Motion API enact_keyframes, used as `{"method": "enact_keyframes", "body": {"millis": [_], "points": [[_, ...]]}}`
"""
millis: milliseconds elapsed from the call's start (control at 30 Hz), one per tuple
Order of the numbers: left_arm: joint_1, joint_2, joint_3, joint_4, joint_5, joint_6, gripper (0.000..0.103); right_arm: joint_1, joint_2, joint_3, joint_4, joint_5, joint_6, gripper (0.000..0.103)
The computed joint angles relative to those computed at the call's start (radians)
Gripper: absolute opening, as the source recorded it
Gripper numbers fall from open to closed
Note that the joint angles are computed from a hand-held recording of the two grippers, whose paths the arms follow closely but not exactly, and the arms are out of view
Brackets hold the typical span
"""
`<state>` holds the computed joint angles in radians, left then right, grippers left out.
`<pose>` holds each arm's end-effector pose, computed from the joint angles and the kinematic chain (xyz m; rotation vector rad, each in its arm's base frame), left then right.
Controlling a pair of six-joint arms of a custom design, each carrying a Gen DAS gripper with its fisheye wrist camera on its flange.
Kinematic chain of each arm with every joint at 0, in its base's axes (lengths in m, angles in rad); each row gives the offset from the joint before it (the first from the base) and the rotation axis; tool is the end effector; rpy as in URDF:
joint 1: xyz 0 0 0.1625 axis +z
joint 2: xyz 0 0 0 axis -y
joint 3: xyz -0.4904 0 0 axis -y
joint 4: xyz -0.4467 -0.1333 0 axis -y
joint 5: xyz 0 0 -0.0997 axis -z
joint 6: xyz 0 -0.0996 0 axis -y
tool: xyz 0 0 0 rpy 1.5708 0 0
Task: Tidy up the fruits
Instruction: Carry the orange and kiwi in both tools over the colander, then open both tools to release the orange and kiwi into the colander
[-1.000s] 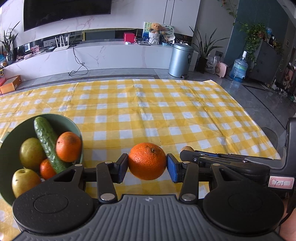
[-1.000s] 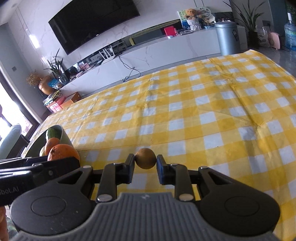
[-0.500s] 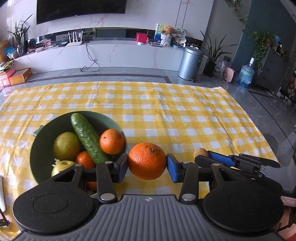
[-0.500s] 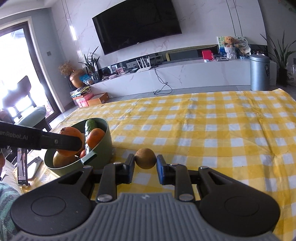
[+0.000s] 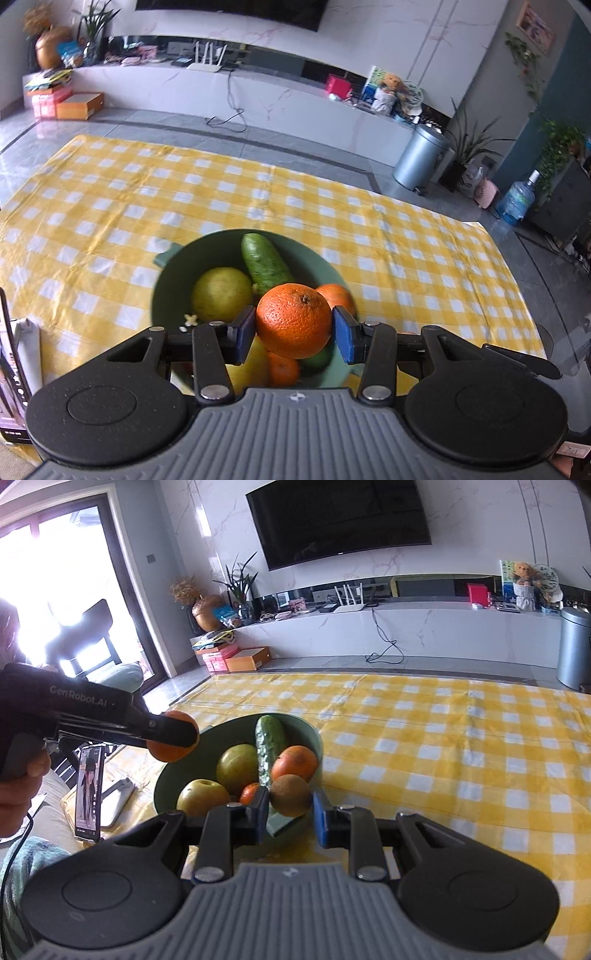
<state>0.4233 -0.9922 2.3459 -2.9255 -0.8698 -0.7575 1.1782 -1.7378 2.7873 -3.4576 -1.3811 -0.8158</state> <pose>-0.3421 -0.3708 0.0608 0.5086 2.5776 -0.7835 0.0333 -0.3172 0.2673 0.6538 -2.5193 1.0928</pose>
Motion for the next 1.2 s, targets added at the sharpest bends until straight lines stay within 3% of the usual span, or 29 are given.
{"method": "enact_keyframes", "body": {"millis": [133,300,433,967,1200], "points": [[0.047,-0.014,-0.007,0.029,-0.022,0.005,0.050,0.097,0.091,-0.040,-0.019,-0.087,0.019,0.022],[0.087,-0.008,-0.015,0.087,0.015,-0.014,0.050,0.183,0.177,-0.087,-0.009,-0.174,0.020,0.022],[0.122,0.005,-0.022,0.094,-0.006,-0.002,0.051,0.241,0.258,-0.120,-0.037,-0.256,0.012,0.022],[0.138,0.048,-0.040,0.138,0.043,0.013,0.051,0.342,0.413,-0.219,-0.047,-0.400,-0.050,0.022],[0.131,0.056,-0.034,0.111,0.058,0.036,0.066,0.348,0.444,-0.242,-0.041,-0.429,-0.040,0.022]]}}
